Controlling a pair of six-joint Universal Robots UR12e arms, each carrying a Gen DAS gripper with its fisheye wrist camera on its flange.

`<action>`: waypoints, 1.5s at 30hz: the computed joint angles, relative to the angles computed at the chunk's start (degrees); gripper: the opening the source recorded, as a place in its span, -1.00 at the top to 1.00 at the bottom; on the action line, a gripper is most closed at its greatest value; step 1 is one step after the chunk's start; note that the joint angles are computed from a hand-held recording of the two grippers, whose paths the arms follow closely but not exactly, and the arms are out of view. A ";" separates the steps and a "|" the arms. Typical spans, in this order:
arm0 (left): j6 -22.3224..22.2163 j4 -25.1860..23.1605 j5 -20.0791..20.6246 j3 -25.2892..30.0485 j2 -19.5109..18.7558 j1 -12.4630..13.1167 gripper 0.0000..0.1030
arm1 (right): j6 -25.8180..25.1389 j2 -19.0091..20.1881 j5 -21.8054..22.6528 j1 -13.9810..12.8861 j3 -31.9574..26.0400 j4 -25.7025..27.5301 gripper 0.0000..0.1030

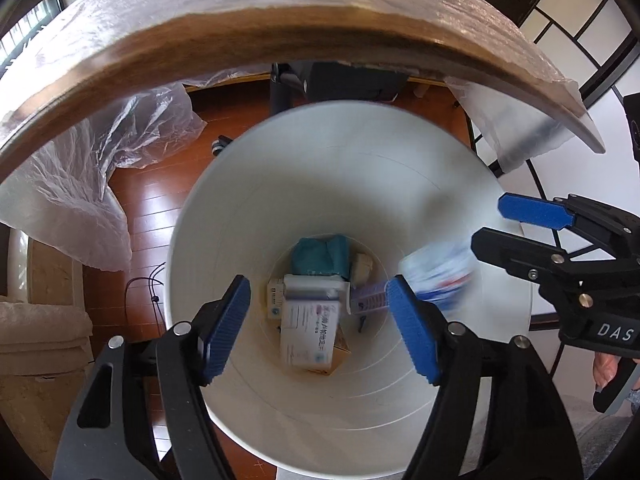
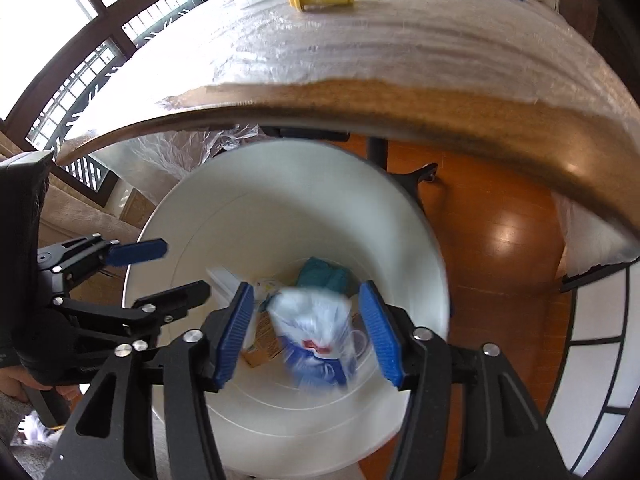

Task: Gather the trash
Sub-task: 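Open the right tool dropping the tissue pack while the left tool drops the medicine box into the bin, then grasp the yellow cup with the right tool while the left tool grasps the white plastic box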

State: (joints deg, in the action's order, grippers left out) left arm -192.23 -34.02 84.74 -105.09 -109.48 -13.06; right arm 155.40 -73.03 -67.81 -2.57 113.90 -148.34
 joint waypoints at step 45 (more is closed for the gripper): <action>18.27 3.85 0.52 23.82 -12.64 6.29 -0.97 | 13.58 9.10 -2.86 4.78 -15.27 -13.58 -0.45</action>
